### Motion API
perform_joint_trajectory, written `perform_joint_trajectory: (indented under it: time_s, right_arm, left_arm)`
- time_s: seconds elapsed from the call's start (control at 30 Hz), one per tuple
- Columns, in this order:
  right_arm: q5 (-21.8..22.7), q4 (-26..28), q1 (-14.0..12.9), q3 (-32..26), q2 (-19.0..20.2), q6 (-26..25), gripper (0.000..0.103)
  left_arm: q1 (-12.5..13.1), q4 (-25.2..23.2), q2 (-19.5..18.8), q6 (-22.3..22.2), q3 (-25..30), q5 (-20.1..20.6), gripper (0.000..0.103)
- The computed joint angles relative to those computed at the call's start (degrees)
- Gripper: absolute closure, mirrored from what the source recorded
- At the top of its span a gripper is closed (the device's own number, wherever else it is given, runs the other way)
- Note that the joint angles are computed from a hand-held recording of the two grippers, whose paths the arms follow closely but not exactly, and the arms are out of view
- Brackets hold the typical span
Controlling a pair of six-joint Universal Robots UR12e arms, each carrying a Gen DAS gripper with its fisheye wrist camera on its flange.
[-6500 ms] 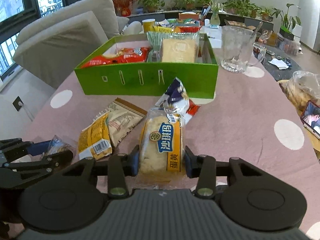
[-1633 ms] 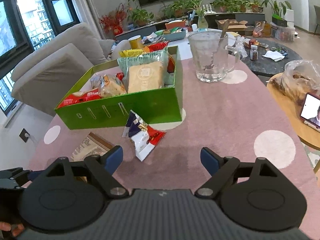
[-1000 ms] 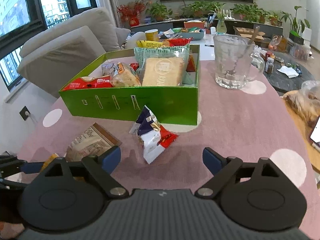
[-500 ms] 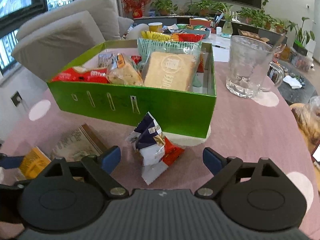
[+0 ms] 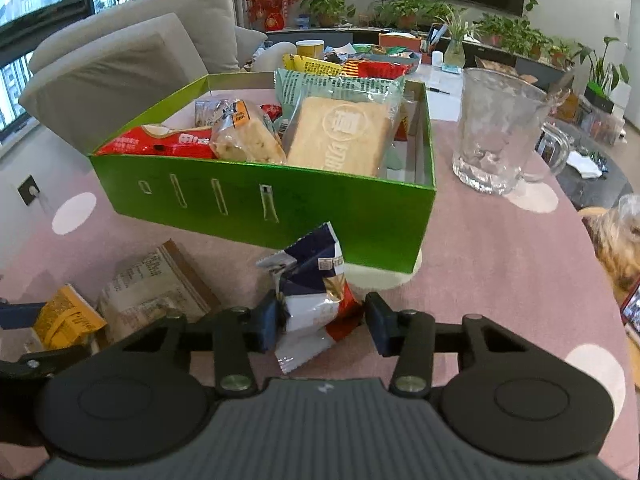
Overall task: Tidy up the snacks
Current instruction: 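Carry both packs into the green box and open both grippers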
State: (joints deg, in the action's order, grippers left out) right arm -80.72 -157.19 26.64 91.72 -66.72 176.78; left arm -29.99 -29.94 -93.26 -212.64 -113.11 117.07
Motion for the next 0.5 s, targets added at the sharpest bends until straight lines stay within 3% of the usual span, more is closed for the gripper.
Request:
perform_joint_trajectory:
  time_s: [0.5]
  right_arm:
    - [3.99, -6.48, -1.24, 2.49, -2.85, 3.65, 0.031]
  left_arm:
    - [-1.52, 2.68, 0.42, 2.19, 0.35, 2.56, 0.052]
